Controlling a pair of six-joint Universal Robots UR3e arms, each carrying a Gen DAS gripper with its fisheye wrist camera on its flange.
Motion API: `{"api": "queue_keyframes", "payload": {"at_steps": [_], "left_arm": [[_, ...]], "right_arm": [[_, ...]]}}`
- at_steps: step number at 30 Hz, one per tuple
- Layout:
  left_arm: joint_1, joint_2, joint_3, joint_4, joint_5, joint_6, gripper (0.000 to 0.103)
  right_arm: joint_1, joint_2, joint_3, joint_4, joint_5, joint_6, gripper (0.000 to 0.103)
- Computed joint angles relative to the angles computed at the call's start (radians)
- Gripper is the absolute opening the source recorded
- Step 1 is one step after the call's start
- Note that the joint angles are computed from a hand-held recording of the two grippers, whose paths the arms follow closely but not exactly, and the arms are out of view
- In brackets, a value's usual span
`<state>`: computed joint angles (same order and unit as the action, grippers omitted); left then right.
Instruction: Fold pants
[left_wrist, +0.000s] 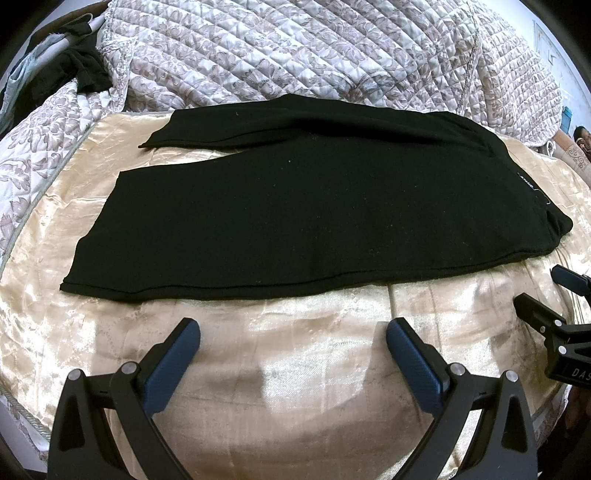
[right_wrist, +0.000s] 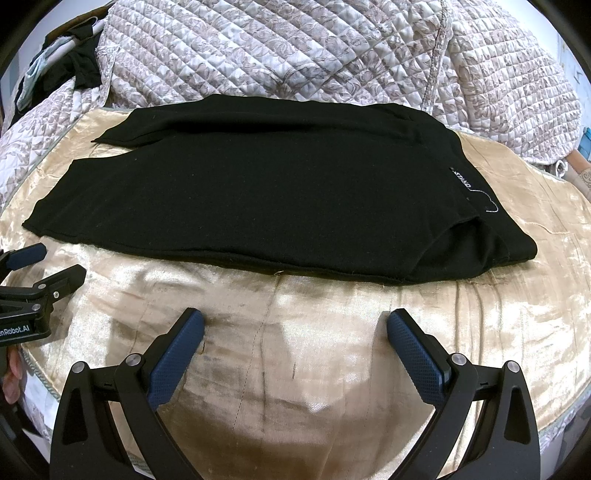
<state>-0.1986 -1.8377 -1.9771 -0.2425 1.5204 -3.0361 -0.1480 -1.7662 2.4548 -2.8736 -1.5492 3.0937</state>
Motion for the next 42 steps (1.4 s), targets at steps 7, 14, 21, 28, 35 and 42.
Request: {"api": "queue_keyframes", "payload": {"at_steps": [7,14,21,28,35,42], "left_arm": [[0.0,0.0,0.0,0.0,0.0,0.0,0.102],[0.0,-0.001,0.0,0.001,0.001,0.0,0.102],[-0.015,-0.006,-0.014,0.022,0.009,-0.012,0.102],[-0.015,-0.006,-0.015,0.024,0.01,-0.01,0.102],[-0.023,-0.017,-0.003,0.024,0.014,-0.015,0.102],[-0.019,-0.014,-0.004,0.03,0.011,-0.01,0.102]], "right_arm": [[0.001,0.0,0.0,0.0,-0.001,0.0,0.1],[-0.001,-0.001,0.001,0.001,0.0,0.0,0.1],[0.0,-0.001,0.001,0.0,0.0,0.0,0.1],[0.0,0.0,0.001,-0.002,0.0,0.0,0.1],[0.0,0.002,0.002,-0.004,0.001,0.0,0.1],[-0.006,0.006,0.005,-0.011,0.009,-0.009,0.1]]}}
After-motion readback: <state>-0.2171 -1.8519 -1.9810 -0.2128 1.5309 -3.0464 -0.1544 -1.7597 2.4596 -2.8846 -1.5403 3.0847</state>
